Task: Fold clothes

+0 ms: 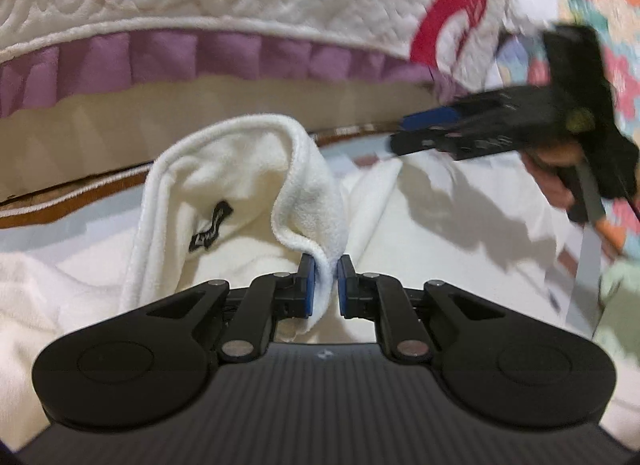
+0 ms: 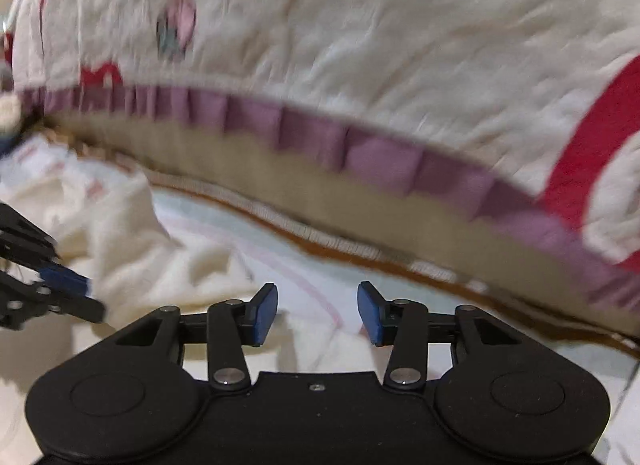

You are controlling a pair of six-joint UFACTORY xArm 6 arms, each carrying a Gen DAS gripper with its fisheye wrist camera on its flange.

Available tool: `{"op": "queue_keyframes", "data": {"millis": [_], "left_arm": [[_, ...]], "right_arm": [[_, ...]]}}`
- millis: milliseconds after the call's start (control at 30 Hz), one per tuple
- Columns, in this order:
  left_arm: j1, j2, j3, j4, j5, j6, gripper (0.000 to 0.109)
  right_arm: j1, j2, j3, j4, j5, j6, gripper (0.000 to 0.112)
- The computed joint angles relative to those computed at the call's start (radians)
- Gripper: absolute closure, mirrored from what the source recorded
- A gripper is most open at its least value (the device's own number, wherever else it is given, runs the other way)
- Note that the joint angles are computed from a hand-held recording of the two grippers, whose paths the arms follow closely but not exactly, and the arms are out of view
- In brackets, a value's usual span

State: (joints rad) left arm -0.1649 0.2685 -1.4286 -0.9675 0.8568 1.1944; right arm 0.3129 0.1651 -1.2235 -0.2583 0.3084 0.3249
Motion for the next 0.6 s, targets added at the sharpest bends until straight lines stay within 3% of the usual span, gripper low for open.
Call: {"op": "queue_keyframes", "data": {"millis": [200, 433, 500, 533, 600], "left_arm": [[0.038, -0.038, -0.005, -0.025, 0.06, 0.049, 0.091], [0.007, 0.086, -0.181, -0.067, 0.076, -0.069, 0.06], [-0.015, 0.165, -0.28, -0.025, 0.107, -0.163, 0.06], [-0.024, 0.207, -0.334, 0.018, 0.121, -0.215, 0.066], [-0.043, 0.284, -0.438, 0.107, 0.13, -0.286, 0.103]], "right_arm": [[0.013, -0.085, 0.16, 0.282, 0.021, -0.243, 0.063], [0.034, -0.122, 0.248, 0.175, -0.036, -0.143, 0.062], [0.039, -0.1, 0.216, 0.151, -0.02, -0.14, 0.06], [0.043, -0.097, 0.205, 0.163, -0.006, -0.168, 0.06], [0.048, -0.105, 0.204, 0.178, 0.013, -0.217, 0.06]]}}
